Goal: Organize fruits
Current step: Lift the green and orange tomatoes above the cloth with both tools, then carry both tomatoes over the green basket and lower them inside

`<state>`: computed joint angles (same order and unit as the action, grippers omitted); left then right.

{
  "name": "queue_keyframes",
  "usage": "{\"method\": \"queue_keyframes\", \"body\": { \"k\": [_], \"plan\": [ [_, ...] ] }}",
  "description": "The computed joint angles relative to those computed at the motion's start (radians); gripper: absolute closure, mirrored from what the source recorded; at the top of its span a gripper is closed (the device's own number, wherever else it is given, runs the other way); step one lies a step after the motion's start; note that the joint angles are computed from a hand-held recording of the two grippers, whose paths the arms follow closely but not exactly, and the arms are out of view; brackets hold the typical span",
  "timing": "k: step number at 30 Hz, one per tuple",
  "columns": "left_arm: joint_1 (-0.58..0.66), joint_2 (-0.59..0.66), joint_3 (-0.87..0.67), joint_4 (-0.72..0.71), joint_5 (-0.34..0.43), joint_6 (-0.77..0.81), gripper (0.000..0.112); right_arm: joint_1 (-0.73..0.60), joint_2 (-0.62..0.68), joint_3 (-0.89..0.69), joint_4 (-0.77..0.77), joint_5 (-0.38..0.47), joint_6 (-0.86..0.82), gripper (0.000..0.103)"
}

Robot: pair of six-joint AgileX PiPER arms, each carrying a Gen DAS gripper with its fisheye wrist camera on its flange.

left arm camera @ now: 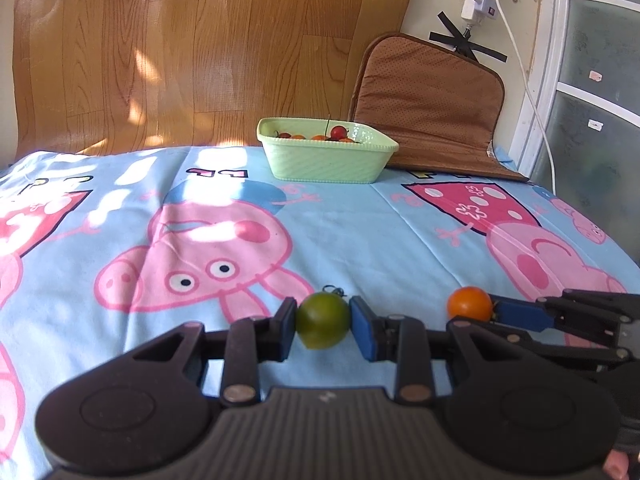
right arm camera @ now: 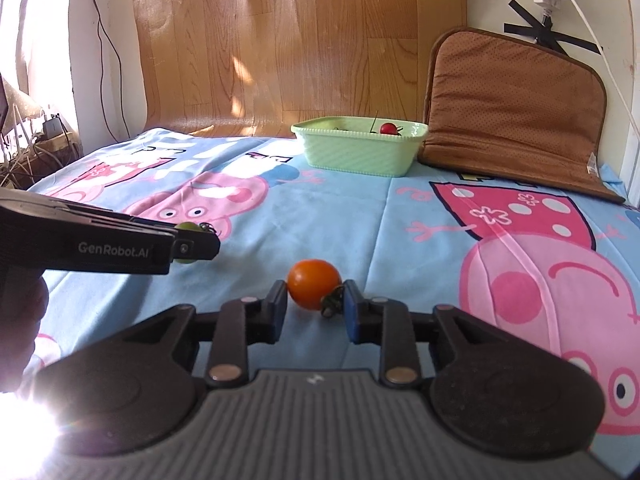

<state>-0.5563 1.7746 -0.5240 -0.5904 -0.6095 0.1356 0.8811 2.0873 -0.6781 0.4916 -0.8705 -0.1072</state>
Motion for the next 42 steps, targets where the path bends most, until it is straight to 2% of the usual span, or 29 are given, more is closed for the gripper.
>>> {"method": "queue_keyframes", "body": {
  "k": [8,14,21,24,28,31,36,42],
  "plan": [
    [0.046,-0.005,-0.103,-0.049,0.047,0.151,0.083,-0.067,-0.047,-0.052,-0.059,0.061,0.000,0.071],
    [0.121,0.035,-0.275,-0.114,0.132,0.324,0.083,-0.171,-0.071,-0.159,-0.152,0.157,0.012,0.071],
    [0.189,0.137,-0.542,-0.289,0.229,0.605,0.083,-0.315,-0.039,-0.379,-0.325,0.327,0.097,0.071],
    [0.219,0.198,-0.672,-0.405,0.279,0.752,0.083,-0.358,-0.007,-0.481,-0.389,0.394,0.135,0.071],
    [0.247,0.285,-0.835,-0.606,0.308,0.991,0.083,-0.397,0.044,-0.619,-0.460,0.481,0.194,0.071],
    [0.256,0.338,-0.921,-0.706,0.314,1.105,0.083,-0.411,0.078,-0.688,-0.482,0.506,0.211,0.071],
    [0.266,0.414,-1.009,-0.787,0.334,1.163,0.083,-0.412,0.132,-0.748,-0.506,0.484,0.265,0.071],
    [0.270,0.480,-1.093,-0.923,0.325,1.308,0.083,-0.409,0.201,-0.849,-0.570,0.541,0.333,0.071]
  ]
}}
